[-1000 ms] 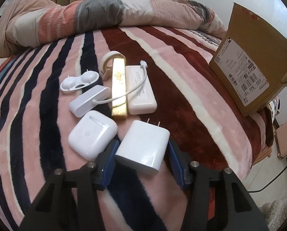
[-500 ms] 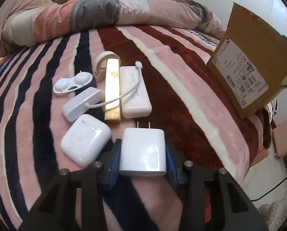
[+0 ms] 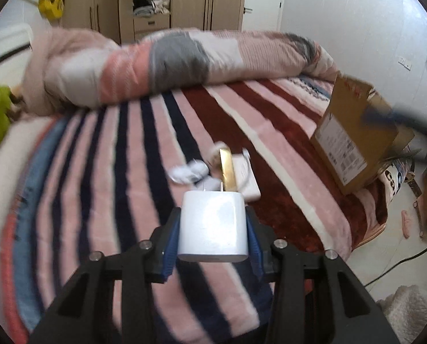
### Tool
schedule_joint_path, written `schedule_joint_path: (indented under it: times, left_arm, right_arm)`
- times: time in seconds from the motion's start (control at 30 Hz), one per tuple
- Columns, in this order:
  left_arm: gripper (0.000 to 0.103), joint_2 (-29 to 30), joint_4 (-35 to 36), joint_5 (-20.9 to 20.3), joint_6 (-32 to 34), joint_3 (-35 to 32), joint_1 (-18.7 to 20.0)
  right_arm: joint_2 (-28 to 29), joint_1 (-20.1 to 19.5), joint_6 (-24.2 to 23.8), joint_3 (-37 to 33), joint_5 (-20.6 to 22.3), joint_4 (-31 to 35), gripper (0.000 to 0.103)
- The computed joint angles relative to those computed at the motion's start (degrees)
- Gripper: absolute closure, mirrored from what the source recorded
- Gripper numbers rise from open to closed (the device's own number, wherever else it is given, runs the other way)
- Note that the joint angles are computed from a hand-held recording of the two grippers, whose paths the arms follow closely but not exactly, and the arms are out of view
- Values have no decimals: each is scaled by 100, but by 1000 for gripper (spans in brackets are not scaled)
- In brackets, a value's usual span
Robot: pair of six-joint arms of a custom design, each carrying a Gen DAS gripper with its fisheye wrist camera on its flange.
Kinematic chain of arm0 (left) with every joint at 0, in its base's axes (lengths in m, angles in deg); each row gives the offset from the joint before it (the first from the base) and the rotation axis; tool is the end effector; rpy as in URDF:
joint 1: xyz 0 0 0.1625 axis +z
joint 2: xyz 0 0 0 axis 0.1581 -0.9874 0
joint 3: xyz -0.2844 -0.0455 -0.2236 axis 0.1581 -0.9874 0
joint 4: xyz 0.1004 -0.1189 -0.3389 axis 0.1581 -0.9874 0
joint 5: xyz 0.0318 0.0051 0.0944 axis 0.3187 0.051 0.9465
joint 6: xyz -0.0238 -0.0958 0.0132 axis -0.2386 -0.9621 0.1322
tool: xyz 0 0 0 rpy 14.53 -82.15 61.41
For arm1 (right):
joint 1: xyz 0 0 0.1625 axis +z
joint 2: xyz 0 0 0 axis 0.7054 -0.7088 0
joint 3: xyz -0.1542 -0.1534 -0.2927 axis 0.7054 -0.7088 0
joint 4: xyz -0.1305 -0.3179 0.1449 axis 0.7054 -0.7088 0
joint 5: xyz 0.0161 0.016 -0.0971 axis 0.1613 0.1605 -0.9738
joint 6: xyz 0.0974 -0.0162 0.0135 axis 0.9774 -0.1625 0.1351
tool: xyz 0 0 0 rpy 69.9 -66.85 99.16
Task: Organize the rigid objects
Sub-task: 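Carry the white charger plug in the left tool toward the box while right tool grasps white earbud case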
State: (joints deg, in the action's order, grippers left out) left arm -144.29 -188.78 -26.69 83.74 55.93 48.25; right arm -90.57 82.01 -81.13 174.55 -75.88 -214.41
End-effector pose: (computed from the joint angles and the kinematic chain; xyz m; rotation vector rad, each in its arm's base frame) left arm -0.0274 -0.4060 0.3964 0.6889 2.3772 -0.7361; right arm 0.4356 -0.4217 0.0468 1.2603 -2.4183 0.7184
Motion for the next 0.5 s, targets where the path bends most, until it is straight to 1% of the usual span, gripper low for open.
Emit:
schedule_joint_path:
  times: [0.1,0.17,0.23,0.3,0.33,0.37,0.43,0.5]
  left_arm:
    - [64,-141,518,69,-189,-348,-316]
    - [64,-119,809,55,-387,-568,-577]
    - [64,-60,893,-140,-312,-727,-778]
    - [64,141,1008,-405,-297,-933,-942]
    - [64,257,1026,-468,-297,-1010,-1010]
    - [64,399,1025,-527,-277,-1084,-1087]
    - [64,717,1074,-665,-291,-1283,-1184]
    - [64,1034,1095,-820,-276,-1487,-1247]
  right_arm:
    - [360,-240,76,-174,600,480,28]
    - [735,-423,107,-377,863,717,29]
    - [1147,-612,95,-590,1075,691,30]
    - [1497,-766,-24,-824,1173,598,35]
    - [1707,-857,-158,-1003,1247,593,38]
    - [1890,-880,-234,-1183,1190,619,38]
    - [2298,-871,-316,-1600,822,554,38]
    - [2599,-831,-412,-1901,588,395,39]
